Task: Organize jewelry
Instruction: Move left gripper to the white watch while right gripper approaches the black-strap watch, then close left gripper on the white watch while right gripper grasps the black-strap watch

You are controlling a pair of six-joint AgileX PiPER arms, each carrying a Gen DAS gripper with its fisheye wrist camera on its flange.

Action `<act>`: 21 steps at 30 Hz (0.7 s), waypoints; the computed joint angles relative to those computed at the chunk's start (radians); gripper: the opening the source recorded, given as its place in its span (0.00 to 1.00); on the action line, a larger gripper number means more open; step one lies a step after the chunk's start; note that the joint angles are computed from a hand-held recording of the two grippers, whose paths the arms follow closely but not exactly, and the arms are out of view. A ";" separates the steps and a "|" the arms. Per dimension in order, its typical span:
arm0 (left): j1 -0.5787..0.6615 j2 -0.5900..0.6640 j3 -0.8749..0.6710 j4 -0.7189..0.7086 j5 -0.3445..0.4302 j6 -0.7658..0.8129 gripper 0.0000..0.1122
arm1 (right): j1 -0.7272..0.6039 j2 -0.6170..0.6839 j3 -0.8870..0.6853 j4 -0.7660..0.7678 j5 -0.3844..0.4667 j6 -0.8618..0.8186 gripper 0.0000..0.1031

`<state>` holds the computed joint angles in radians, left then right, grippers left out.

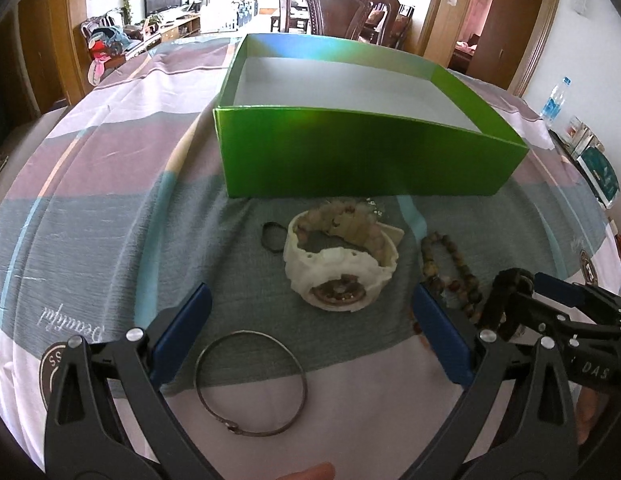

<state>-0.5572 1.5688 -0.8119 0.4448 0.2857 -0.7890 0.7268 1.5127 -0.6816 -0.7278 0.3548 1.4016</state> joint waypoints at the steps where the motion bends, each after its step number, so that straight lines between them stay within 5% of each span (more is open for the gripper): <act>1: -0.001 0.003 0.000 -0.001 -0.001 0.001 0.86 | -0.001 0.001 0.001 -0.001 -0.004 0.001 0.61; 3: 0.005 0.004 0.001 -0.040 -0.003 0.043 0.84 | -0.018 0.006 0.004 0.037 -0.036 -0.046 0.50; 8: -0.006 0.005 0.002 -0.031 -0.003 0.034 0.73 | -0.036 -0.006 0.029 0.046 -0.098 -0.060 0.42; 14: -0.014 0.009 0.000 -0.077 -0.002 0.081 0.52 | -0.003 -0.011 0.030 -0.067 -0.073 0.044 0.28; 21: -0.035 0.018 -0.007 -0.072 -0.001 0.085 0.39 | 0.003 -0.005 0.025 -0.108 -0.065 0.074 0.26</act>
